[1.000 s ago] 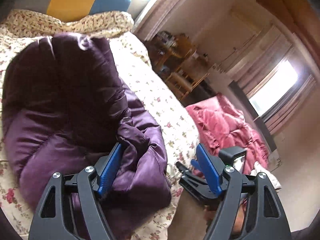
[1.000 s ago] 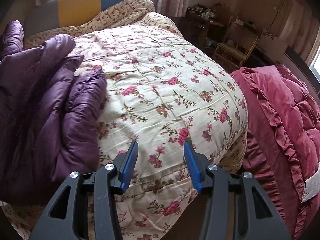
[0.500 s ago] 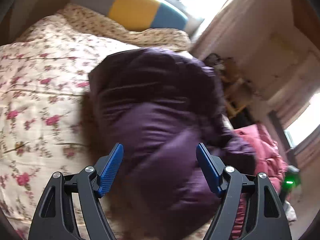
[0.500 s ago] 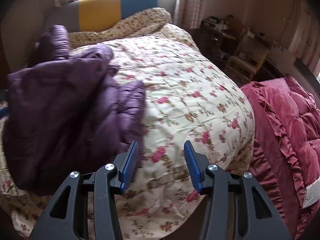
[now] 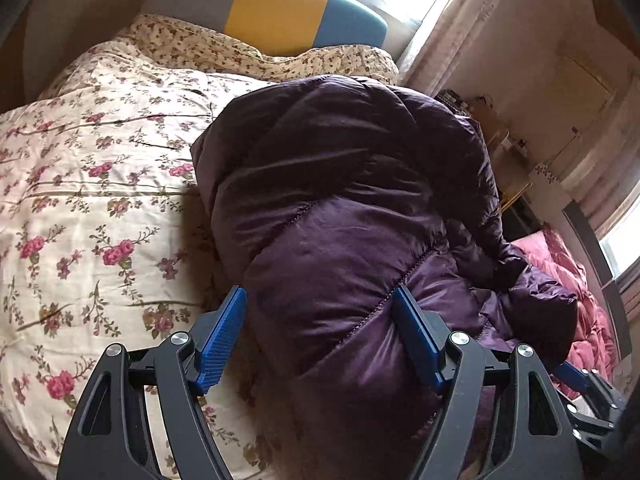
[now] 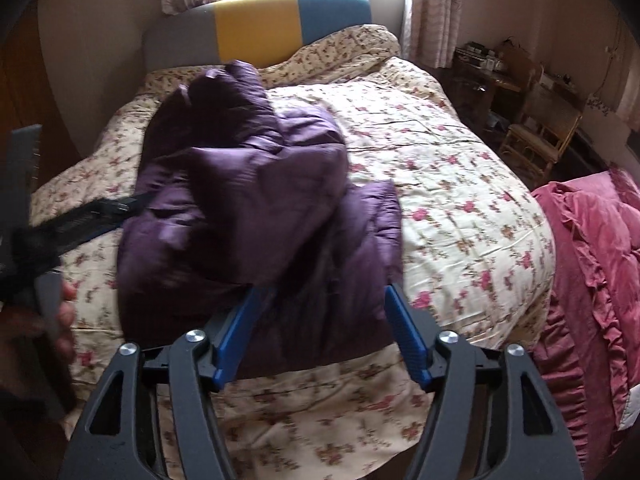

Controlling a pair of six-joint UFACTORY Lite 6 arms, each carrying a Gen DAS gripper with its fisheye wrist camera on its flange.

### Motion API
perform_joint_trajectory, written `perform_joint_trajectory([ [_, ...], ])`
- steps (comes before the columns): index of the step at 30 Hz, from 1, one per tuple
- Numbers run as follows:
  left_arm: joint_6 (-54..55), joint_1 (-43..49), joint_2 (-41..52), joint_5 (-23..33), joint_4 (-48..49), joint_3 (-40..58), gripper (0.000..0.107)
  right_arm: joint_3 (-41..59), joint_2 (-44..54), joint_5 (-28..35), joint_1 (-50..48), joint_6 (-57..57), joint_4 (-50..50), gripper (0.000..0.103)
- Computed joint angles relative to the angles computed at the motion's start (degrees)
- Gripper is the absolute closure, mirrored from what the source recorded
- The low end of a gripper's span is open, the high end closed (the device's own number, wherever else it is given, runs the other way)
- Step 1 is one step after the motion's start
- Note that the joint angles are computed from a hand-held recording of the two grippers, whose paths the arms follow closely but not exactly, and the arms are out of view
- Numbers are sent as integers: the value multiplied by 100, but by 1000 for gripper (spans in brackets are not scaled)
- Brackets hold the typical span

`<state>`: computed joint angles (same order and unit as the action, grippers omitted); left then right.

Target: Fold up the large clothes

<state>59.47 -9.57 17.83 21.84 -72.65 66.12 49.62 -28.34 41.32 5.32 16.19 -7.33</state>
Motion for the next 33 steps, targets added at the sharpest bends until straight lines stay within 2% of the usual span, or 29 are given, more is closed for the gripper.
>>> perform_joint_trajectory([
  [2, 121, -31, -21, -60, -86, -60, 32, 83, 20, 1, 254, 304, -182, 30],
  [5, 376, -71, -94, -123, -342, -199, 32, 128, 166, -118, 395, 518, -332, 30],
  [7, 582, -98, -159, -153, -553, -313, 32, 133, 312, -254, 377, 498, -287, 39],
  [9, 703, -109, -182, -145, -672, -372, 32, 113, 435, -375, 286, 312, -51, 61],
  [11, 799, -140, -181, -151, -744, -383, 32, 30, 511, -482, 365, 365, -169, 76],
  [12, 820, -154, -160, -160, -756, -362, 32, -24, 536, -539, 416, 473, -271, 82],
  [15, 911, -186, -125, -155, -857, -353, 32, -168, 612, -630, 460, 666, -526, 90],
  [17, 1042, -213, -87, -149, -1002, -361, 32, -373, 674, -664, 541, 965, -949, 92],
  [24, 1449, -634, 3, -537, -1381, -419, 32, -1318, 1165, -759, 1345, 3178, -3508, 96],
  [27, 2457, -858, 62, -817, -2358, -508, 32, -1553, 1256, -901, 1464, 3833, -4212, 96],
  [29, 2746, -888, 167, -844, -2661, -472, 32, -1642, 1174, -959, 1437, 3868, -4223, 96],
  [33, 3167, -885, 282, -810, -3135, -473, 32, -1586, 974, -1041, 1174, 3239, -3542, 95],
])
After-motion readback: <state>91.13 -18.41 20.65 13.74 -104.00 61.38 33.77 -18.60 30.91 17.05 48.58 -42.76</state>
